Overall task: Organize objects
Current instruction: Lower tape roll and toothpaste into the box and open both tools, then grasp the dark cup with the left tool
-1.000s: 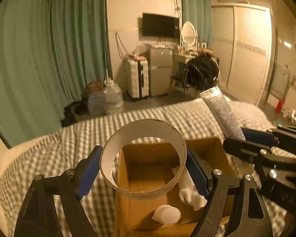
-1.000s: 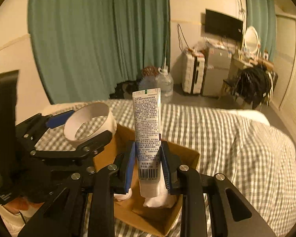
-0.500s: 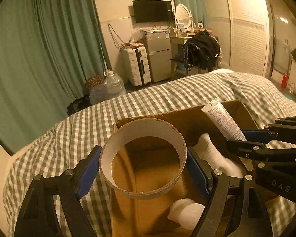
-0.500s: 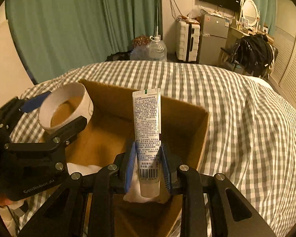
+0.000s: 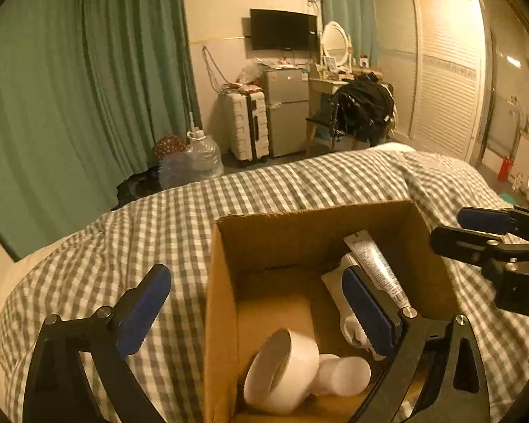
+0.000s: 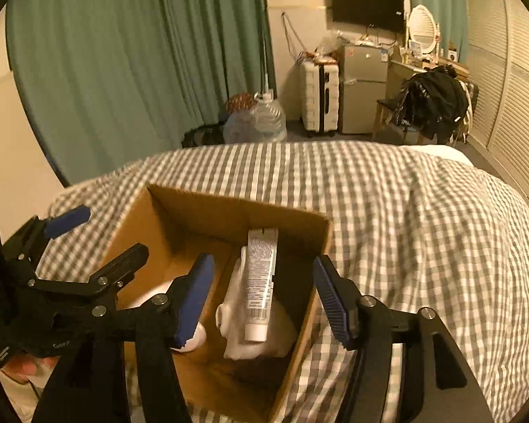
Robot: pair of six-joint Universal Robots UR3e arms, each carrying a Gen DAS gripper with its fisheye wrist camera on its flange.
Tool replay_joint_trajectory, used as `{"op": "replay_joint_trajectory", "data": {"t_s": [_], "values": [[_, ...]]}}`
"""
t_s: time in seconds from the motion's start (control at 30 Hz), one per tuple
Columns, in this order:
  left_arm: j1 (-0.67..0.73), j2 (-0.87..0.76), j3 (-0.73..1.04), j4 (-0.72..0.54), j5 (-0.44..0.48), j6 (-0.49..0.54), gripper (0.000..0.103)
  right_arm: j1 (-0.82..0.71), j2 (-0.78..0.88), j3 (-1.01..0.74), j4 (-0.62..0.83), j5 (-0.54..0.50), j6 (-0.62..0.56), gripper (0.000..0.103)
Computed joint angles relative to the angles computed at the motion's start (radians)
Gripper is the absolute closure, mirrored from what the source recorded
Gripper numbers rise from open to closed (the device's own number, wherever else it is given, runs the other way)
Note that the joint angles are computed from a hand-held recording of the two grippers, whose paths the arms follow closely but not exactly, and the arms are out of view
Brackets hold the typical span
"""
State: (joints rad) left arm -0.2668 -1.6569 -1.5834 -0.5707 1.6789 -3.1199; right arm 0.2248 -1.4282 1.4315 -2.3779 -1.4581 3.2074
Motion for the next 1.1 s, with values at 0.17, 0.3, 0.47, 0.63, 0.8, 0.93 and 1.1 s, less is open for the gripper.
{"op": "replay_joint_trajectory", "data": {"t_s": [0.17, 0.3, 0.47, 0.63, 0.8, 0.93, 1.1], "values": [[-0.014, 0.154, -0.034, -0.115, 0.044, -0.036, 0.003, 0.003, -0.135, 0.042, 0.052, 0.012, 0.0, 0.04], [-0.034, 0.275, -0.049, -0.235, 0.111, -0.062, 0.003, 0.016, -0.254, 0.056, 0.117, -0.002, -0.022, 0.038], [-0.09, 0.399, -0.029, -0.389, 0.222, -0.103, 0.003, 0.064, -0.371, 0.006, 0.235, -0.05, -0.027, 0.037], [-0.146, 0.513, -0.003, -0.511, 0.28, -0.146, 0.003, 0.164, -0.447, -0.076, 0.341, -0.146, -0.006, 0.034], [-0.358, 0.561, 0.004, -0.624, 0.463, -0.265, 0.003, 0.342, -0.487, -0.124, 0.429, -0.313, 0.048, 0.034], [-0.568, 0.57, -0.029, -0.757, 0.616, -0.459, 0.003, 0.523, -0.504, -0.07, 0.453, -0.468, 0.136, 0.033], [-0.772, 0.599, -0.11, -0.928, 0.699, -0.757, 0.002, 0.701, -0.532, 0.071, 0.453, -0.595, 0.268, 0.033]]}}
